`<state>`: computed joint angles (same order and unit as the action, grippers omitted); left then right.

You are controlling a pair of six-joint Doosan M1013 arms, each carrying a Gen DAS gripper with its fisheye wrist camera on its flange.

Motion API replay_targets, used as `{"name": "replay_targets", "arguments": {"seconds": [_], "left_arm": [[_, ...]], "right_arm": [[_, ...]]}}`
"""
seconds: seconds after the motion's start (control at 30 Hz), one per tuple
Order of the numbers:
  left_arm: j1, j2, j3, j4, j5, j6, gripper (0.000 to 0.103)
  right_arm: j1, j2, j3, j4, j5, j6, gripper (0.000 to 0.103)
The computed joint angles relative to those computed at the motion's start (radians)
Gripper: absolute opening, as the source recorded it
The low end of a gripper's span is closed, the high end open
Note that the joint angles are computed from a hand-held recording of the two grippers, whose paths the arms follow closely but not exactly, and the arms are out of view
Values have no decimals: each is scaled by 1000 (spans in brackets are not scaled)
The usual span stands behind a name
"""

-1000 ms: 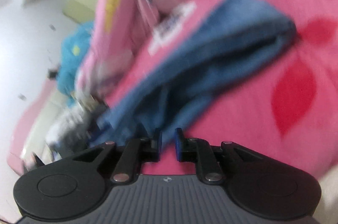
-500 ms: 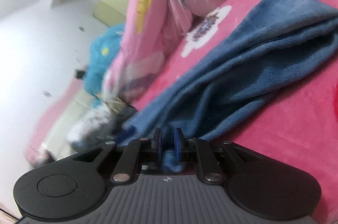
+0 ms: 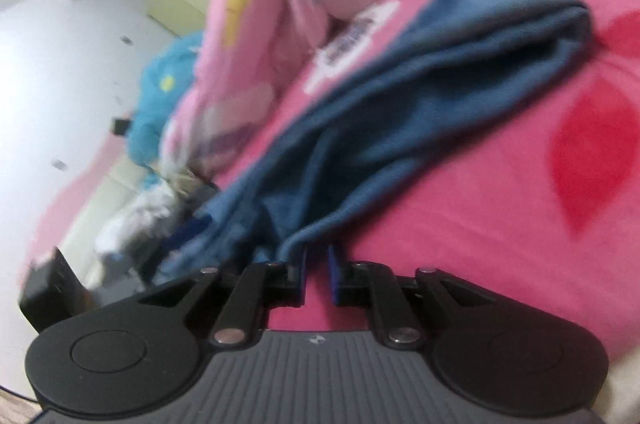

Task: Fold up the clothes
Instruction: 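Smooth the folded jeans edge with the right gripper and open it, then press the folded jeans edge flat with the right gripper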

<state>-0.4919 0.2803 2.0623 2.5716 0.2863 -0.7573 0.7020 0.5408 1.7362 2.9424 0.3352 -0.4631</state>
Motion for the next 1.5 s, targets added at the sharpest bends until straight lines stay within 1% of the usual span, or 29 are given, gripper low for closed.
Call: {"name": "replay_targets", "arguments": {"seconds": [0.1, 0.17, 0.33, 0.37, 0.43, 0.5, 0.53, 0.6, 0.7, 0.77, 0.8, 0.9, 0.93, 1.0, 1.03, 1.1, 1.13, 1.2, 1.3, 1.33, 1.4, 1.5], "left_arm": [[-1, -3, 1, -6, 1, 12, 92], [-3, -8, 4, -19, 6, 27, 92], [-4, -34, 27, 60, 27, -50, 92], [-2, -40, 31, 96, 30, -87, 92], [7, -49, 38, 231, 28, -229, 92], [12, -47, 33, 338, 17, -340, 92], [12, -43, 28, 357, 10, -360, 92], [5, -24, 11, 286, -3, -290, 92], [-3, 5, -15, 178, -24, -185, 92], [-1, 17, -26, 158, -42, -178, 93], [-2, 19, -26, 128, -39, -149, 94], [-7, 22, -24, 64, -26, -86, 96], [-6, 21, -24, 55, -26, -80, 96], [-6, 20, -23, 35, -26, -68, 96], [-6, 20, -24, 21, -27, -60, 97], [-7, 20, -26, -6, -27, -41, 97], [-9, 21, -26, -19, -26, -31, 97], [-11, 21, -25, -37, -18, -14, 97], [-16, 23, -25, -68, -3, 12, 98], [-16, 24, -26, -78, 0, 16, 98], [-17, 26, -27, -88, 3, 10, 98], [-20, 27, -28, -127, 9, 38, 98]], "right_arm": [[2, 11, -14, 21, 38, -48, 14], [3, 19, -27, 12, 29, -55, 14], [-4, 36, -55, -54, 14, 5, 14], [-6, 38, -58, -67, 12, 16, 14], [-10, 43, -65, -101, 3, 56, 13], [-15, 48, -78, -151, -18, 126, 10], [-19, 51, -80, -175, -18, 172, 10], [-25, 55, -83, -216, -14, 256, 10], [-30, 53, -70, -216, 19, 301, 10], [-32, 47, -54, -182, 41, 300, 11], [-32, 42, -43, -156, 53, 290, 15], [-34, 22, -6, -56, 118, 239, 17], [-35, 21, 1, -35, 146, 253, 20], [-39, 21, 13, 0, 197, 288, 42], [-42, 24, 12, -2, 202, 315, 43], [-47, 31, 1, -24, 185, 370, 43], [-48, 35, -6, -34, 171, 394, 41], [-48, 40, -24, -66, 130, 453, 40], [-50, 29, -32, -146, 72, 548, 40], [-49, 23, -32, -157, 55, 557, 41], [-45, 17, -33, -132, 27, 520, 43], [-53, 33, -52, -154, 38, 560, 43]]}}
